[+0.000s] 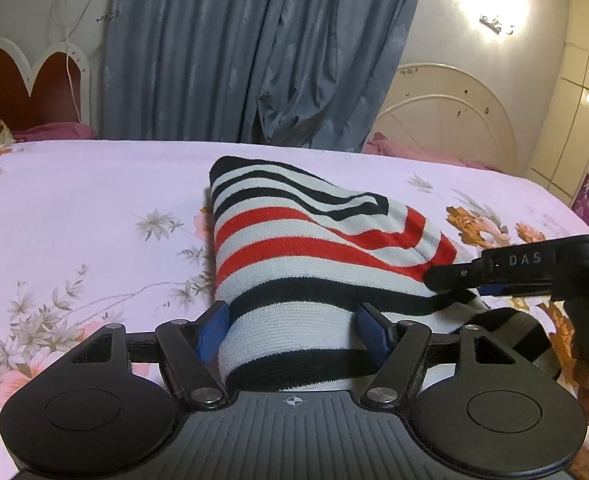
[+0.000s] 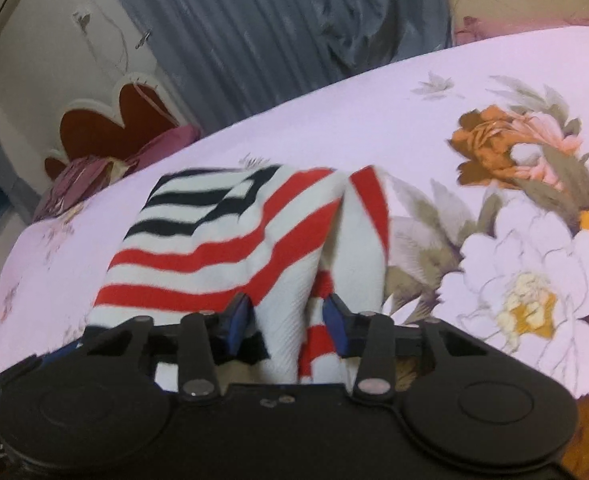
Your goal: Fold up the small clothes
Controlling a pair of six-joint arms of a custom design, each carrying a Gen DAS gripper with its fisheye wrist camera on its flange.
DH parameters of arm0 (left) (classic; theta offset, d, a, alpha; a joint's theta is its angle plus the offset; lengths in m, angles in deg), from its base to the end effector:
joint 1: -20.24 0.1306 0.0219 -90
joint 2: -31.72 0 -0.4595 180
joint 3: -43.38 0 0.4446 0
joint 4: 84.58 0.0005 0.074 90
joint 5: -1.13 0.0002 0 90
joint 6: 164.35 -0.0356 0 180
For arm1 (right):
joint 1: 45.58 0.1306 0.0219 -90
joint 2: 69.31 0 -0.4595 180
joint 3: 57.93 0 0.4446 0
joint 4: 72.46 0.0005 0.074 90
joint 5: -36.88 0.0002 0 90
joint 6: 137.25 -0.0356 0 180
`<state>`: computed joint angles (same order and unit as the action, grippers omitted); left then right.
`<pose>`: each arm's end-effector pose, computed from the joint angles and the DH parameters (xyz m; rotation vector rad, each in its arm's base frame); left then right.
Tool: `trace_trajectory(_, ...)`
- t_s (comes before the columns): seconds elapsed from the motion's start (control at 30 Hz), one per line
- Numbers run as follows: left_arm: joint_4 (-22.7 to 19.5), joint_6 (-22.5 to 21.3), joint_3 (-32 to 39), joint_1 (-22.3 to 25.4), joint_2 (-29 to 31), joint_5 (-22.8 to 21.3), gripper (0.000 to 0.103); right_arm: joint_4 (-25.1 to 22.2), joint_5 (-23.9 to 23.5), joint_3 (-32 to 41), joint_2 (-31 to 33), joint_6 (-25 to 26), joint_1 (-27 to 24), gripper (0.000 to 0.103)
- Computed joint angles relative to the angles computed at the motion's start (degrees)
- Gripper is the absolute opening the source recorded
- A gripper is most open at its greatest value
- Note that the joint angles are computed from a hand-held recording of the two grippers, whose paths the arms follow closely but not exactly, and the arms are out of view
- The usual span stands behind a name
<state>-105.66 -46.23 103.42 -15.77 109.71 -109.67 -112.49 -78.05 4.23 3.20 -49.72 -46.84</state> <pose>0.3570 -0.2444 0.3753 -0.0406 2.2081 -0.2145 0.3890 0.0060 0.4070 -0.1131 2.4091 0.5406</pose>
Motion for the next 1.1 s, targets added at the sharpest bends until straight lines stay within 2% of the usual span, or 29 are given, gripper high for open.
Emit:
trace_trajectory(0.1,0.1,0.3,0.3,-0.1,0.5,-0.4,0.07,2.1,4.5,-0.7,-1.5,3.5,2.1,0.023)
trace_trajectory(0.17,0.4,0.1,0.4,-0.3,0.7,-0.4,0.071,4.4,5.9,-1.5,-3.1,5.5,2.8,0.013)
trace_trajectory(0.2,0.6,-0.1,0.5,-0.4,0.8,-0.5,0.071,5.6,6.1,-1.9,-4.0,6.5,3.0,0.011)
trace_trajectory(0.33,2.7,-1.2,1.1,-1.1,1.5,0.2,0.071,8.7,9.8,-2.8,-6.3,8.9,3.1,0.01)
trace_trajectory(0.37,2.4,-2.0,1.5,-1.5,2.0,-0.8,0.071,8.3,10.2,-2.8,-6.0,9.2,2.8,0.01)
trace_trajectory(0.43,1.9,-3.8,1.9,-2.2,3.1,-2.6,0.071,3.8,9.2,-1.4,-2.9,8.9,1.6,0.012)
trace_trajectory(0.53,2.0,-5.8,1.7,-2.4,3.0,-3.0,0.071,5.2,9.9,-2.1,-1.8,8.1,1.5,0.015)
trace_trajectory(0.63,0.2,-5.1,2.2,-1.8,1.9,-1.3,0.071,4.9,9.7,-1.9,-1.8,7.2,1.2,0.021)
trace_trajectory(0.7,-0.5,-4.3,1.7,-1.5,0.6,-0.7,0.071,2.7,6.9,-1.1,-2.1,7.0,-0.3,0.021)
trace_trajectory(0.93,-1.6,-4.2,0.4,-2.1,-0.8,-0.6,0.071,1.5,4.3,-1.9,-8.4,9.7,-0.6,0.022)
trace_trajectory(1.1,-3.1,-3.1,1.0,-1.8,-0.4,-0.2,0.071,-0.5,7.2,-4.1,-10.3,12.6,1.7,0.022)
